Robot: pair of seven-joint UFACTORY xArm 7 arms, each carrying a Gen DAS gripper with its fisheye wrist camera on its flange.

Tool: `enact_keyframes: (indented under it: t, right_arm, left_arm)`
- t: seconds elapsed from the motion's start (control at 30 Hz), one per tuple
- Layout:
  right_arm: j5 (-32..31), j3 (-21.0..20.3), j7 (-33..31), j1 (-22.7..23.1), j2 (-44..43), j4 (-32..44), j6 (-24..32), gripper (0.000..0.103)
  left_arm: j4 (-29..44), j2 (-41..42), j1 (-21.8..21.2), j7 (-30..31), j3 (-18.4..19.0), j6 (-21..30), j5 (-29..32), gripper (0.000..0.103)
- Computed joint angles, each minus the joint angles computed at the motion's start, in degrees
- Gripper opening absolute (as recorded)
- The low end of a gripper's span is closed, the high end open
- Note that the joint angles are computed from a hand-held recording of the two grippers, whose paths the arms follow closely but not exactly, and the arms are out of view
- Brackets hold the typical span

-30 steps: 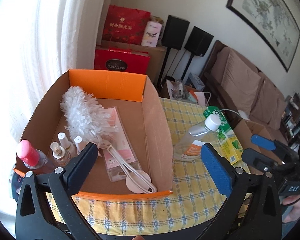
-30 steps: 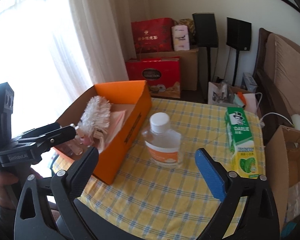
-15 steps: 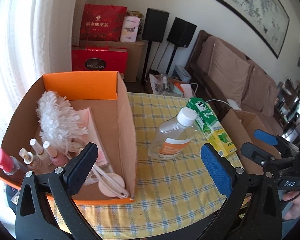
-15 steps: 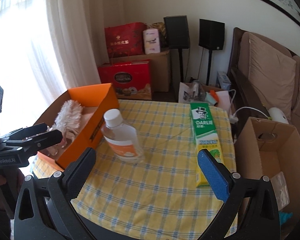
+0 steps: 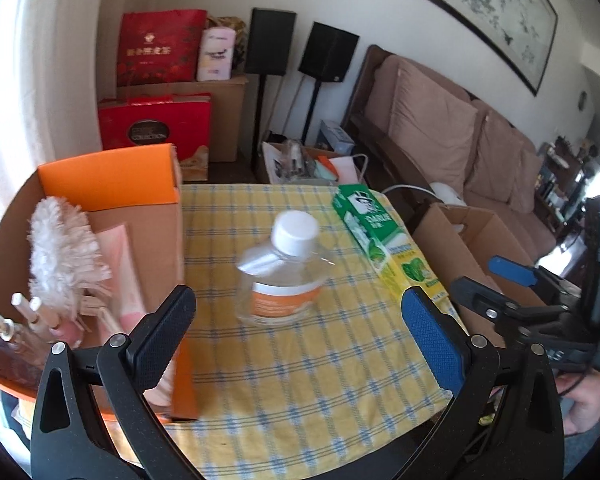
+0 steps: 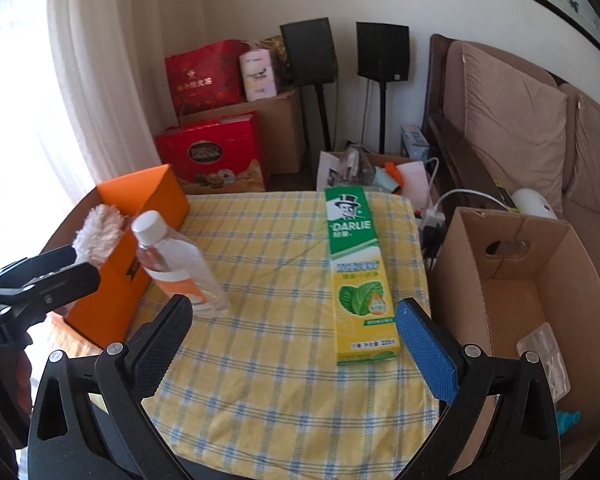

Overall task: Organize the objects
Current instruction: 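Withdraw both grippers from the box toward the DARLIE toothpaste box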

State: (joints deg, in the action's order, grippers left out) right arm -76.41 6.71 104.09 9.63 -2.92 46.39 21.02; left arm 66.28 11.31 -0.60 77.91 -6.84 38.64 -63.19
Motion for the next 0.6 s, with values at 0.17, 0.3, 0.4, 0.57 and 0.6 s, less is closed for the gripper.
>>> enact_keyframes:
  t: [0.17,0.3,0.4,0.57,0.6]
  right_arm:
    - [-1.94,-1.27,2.42,-1.24,1.22,-1.21,-1.67,0.102]
    - [-2.68,-2.06,3.06,-1.59,2.84,-1.14,-2.63,0.102]
    - [-3.65,-2.73,3.62,-1.72,3.81,-1.03,-3.09,0.102]
    - [-4.62,-3.8,4.23,-2.02,5.64,-0.07,-4.21,0.102]
    - [-4.4,-3.98,3.84,-2.04,6.07,0.22,-4.37,0.102]
  left_arm:
    - [-2.63,-0.89,-1.12,1.1,-0.73,-0.01,-0.57,0.103]
    - [-4.01,-0.87,-2.21,1.48,-0.79,-0.5,-0.15,0.102]
    - [-4.72,-0.94,-2.67,2.1,-0.98,-1.03,-0.32,0.102]
    - [-5.81,-1.07,-3.45,3.36,-1.16,-2.36,-0.76,0.102]
    - [-5.74,-0.9,-3.55,3.26,-1.16,-2.32,-0.5,0.102]
